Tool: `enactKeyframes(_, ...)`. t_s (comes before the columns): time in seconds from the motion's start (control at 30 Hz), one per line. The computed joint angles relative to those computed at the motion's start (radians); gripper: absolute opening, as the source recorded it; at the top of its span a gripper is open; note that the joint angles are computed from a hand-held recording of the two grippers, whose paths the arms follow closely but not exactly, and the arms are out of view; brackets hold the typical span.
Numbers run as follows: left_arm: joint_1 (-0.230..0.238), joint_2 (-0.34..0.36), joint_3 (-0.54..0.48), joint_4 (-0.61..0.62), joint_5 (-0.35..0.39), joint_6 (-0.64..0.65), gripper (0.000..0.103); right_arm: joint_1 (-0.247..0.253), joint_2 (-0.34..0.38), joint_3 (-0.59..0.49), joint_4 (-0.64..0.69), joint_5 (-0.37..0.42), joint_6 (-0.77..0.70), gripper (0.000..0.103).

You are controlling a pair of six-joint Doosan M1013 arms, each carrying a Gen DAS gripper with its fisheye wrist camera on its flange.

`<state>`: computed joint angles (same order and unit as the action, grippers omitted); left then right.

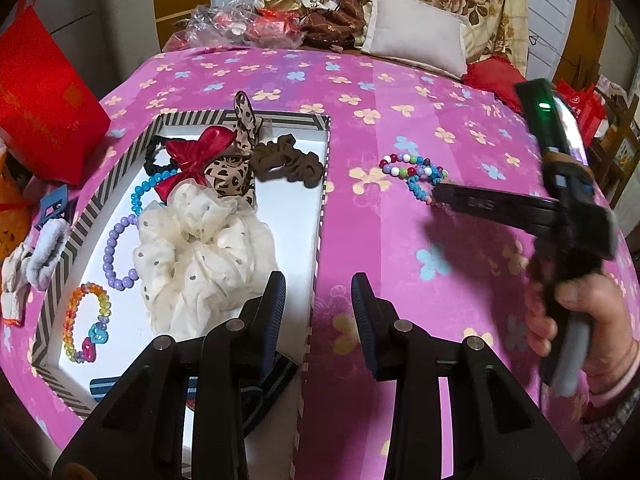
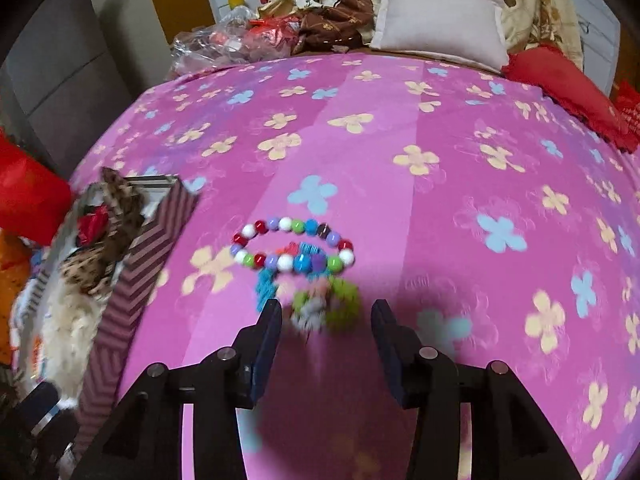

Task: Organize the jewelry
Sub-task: 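Grasp the multicolour bead bracelet with the left tool while the right tool grasps the blue-green bracelet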

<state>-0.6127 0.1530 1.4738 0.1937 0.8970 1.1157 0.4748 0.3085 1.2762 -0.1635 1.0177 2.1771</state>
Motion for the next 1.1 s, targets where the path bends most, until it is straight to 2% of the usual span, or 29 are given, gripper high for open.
enactKeyframes(0.03, 0.001, 0.001, -0.001, -0.007, 0.0, 0.005, 0.033, 0.0, 0.006, -0.004, -0.01, 0.002, 0.005, 0.042)
enactKeyframes(0.07, 0.002, 0.003, -0.002, -0.009, 0.001, 0.008, 0.033, -0.003, 0.004, 0.001, -0.003, -0.014, 0.014, 0.029)
enactKeyframes(0.1, 0.001, 0.004, -0.003, -0.007, 0.002, 0.01, 0.033, -0.006, 0.009, -0.008, 0.007, 0.007, 0.019, 0.017)
enactKeyframes(0.2, -0.003, 0.007, -0.005, 0.001, 0.008, 0.011, 0.033, -0.004, -0.005, 0.004, -0.018, 0.033, 0.031, 0.016)
enactKeyframes(0.4, -0.015, 0.006, 0.0, 0.016, 0.004, 0.007, 0.033, -0.02, -0.116, 0.14, -0.037, 0.041, 0.056, 0.016)
enactKeyframes(0.53, -0.024, 0.006, 0.0, -0.036, 0.002, 0.07, 0.033, -0.034, -0.207, 0.244, -0.061, 0.038, 0.105, 0.016)
enactKeyframes(0.63, -0.028, 0.019, -0.024, -0.096, 0.023, 0.104, 0.033, -0.049, -0.273, 0.319, -0.057, 0.005, 0.119, 0.016)
enactKeyframes(0.67, -0.029, 0.025, -0.035, -0.109, 0.03, 0.108, 0.033, -0.061, -0.292, 0.342, -0.037, -0.011, 0.114, 0.018)
enactKeyframes(0.7, -0.03, 0.032, -0.048, -0.123, 0.037, 0.112, 0.033, -0.066, -0.301, 0.352, -0.026, -0.022, 0.114, 0.024)
enactKeyframes(0.73, -0.031, 0.045, -0.071, -0.137, 0.051, 0.116, 0.033, -0.071, -0.309, 0.363, -0.021, -0.036, 0.115, 0.029)
enactKeyframes(0.77, -0.032, 0.059, -0.093, -0.144, 0.062, 0.12, 0.033, -0.073, -0.316, 0.372, -0.028, -0.048, 0.127, 0.04)
enactKeyframes(0.8, -0.033, 0.078, -0.122, -0.148, 0.07, 0.13, 0.033, -0.073, -0.324, 0.384, -0.046, -0.072, 0.152, 0.043)
enactKeyframes(0.9, -0.034, 0.144, -0.215, -0.126, 0.117, 0.132, 0.034, -0.071, -0.329, 0.397, -0.064, -0.111, 0.177, 0.043)
enactKeyframes(1.0, -0.016, 0.24, -0.336, -0.164, 0.196, 0.151, 0.034, -0.064, -0.327, 0.404, -0.082, -0.13, 0.187, 0.044)
enactKeyframes(1.1, -0.007, 0.309, -0.415, -0.167, 0.24, 0.152, 0.034, -0.049, -0.317, 0.396, -0.122, -0.119, 0.183, 0.044)
